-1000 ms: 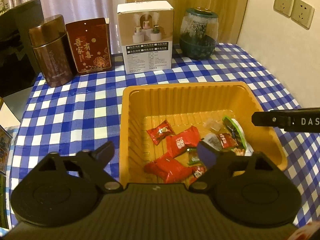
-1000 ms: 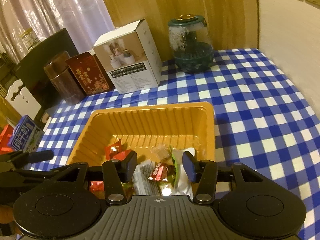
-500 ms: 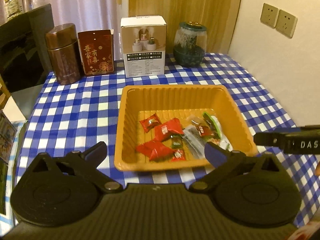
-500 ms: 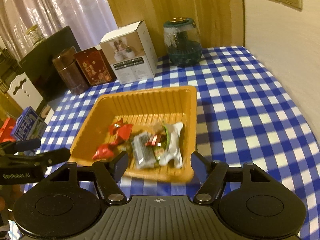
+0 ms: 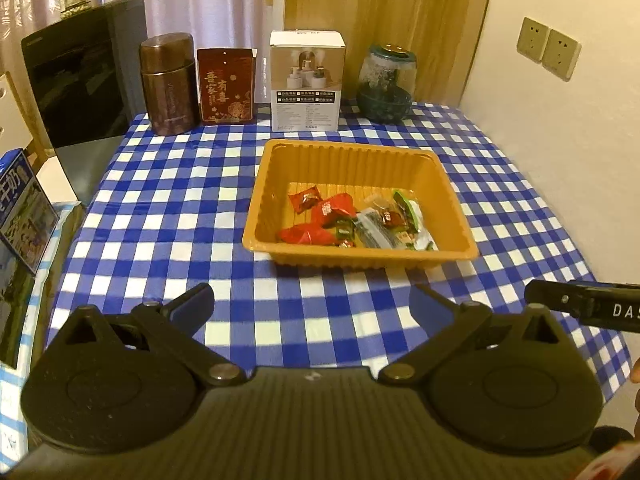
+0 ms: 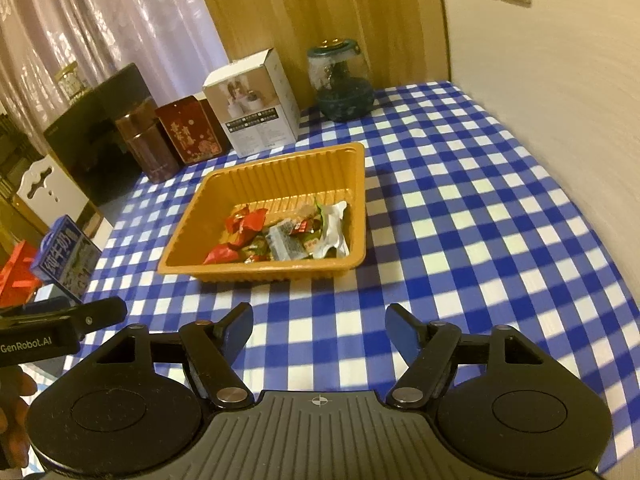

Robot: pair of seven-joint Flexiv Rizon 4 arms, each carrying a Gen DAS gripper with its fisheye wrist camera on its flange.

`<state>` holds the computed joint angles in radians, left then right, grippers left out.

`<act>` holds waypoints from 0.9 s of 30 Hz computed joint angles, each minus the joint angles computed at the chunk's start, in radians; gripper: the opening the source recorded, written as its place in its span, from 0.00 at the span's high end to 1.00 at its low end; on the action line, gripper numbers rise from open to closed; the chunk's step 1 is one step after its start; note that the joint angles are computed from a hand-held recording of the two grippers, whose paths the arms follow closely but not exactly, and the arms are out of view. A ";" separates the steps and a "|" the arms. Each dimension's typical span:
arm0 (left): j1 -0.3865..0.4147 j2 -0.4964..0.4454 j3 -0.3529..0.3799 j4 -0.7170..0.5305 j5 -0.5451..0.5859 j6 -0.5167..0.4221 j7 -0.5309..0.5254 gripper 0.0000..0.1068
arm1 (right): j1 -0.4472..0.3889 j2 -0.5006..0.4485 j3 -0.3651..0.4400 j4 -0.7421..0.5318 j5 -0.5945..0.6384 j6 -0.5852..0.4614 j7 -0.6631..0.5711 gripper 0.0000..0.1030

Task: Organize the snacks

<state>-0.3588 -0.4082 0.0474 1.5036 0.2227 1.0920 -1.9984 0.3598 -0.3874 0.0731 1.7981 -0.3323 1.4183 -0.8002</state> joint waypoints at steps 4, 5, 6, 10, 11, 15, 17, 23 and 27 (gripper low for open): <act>-0.025 0.050 0.014 0.045 0.041 -0.001 -0.044 0.04 | 0.020 0.052 -0.018 0.064 -0.025 0.022 0.032 0.28; -0.030 0.062 0.015 0.053 0.053 -0.007 -0.052 0.04 | 0.023 0.063 -0.020 0.077 -0.034 0.025 0.039 0.28; -0.031 0.072 0.011 0.062 0.061 -0.008 -0.058 0.04 | 0.028 0.071 -0.024 0.089 -0.044 0.029 0.049 0.28; -0.029 0.119 0.000 0.110 0.084 -0.001 -0.100 0.04 | 0.042 0.104 -0.036 0.135 -0.090 0.039 0.091 0.28; -0.028 0.129 -0.003 0.122 0.088 0.000 -0.112 0.04 | 0.045 0.113 -0.037 0.147 -0.102 0.043 0.101 0.28; -0.025 0.164 -0.015 0.157 0.115 -0.007 -0.150 0.04 | 0.057 0.141 -0.056 0.193 -0.171 0.056 0.155 0.28; -0.024 0.178 -0.019 0.170 0.134 -0.017 -0.174 0.04 | 0.058 0.154 -0.060 0.212 -0.203 0.058 0.180 0.28; -0.022 0.222 -0.036 0.207 0.203 -0.048 -0.242 0.04 | 0.054 0.198 -0.074 0.275 -0.336 0.081 0.273 0.28; -0.018 0.242 -0.059 0.230 0.221 -0.060 -0.259 0.04 | 0.026 0.215 -0.038 0.300 -0.357 0.090 0.290 0.28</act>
<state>-0.3765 -0.1658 -0.0116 1.7338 0.4439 1.0321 -2.2578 0.3853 -0.1725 0.0349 2.0981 -0.6888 1.5079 -0.5104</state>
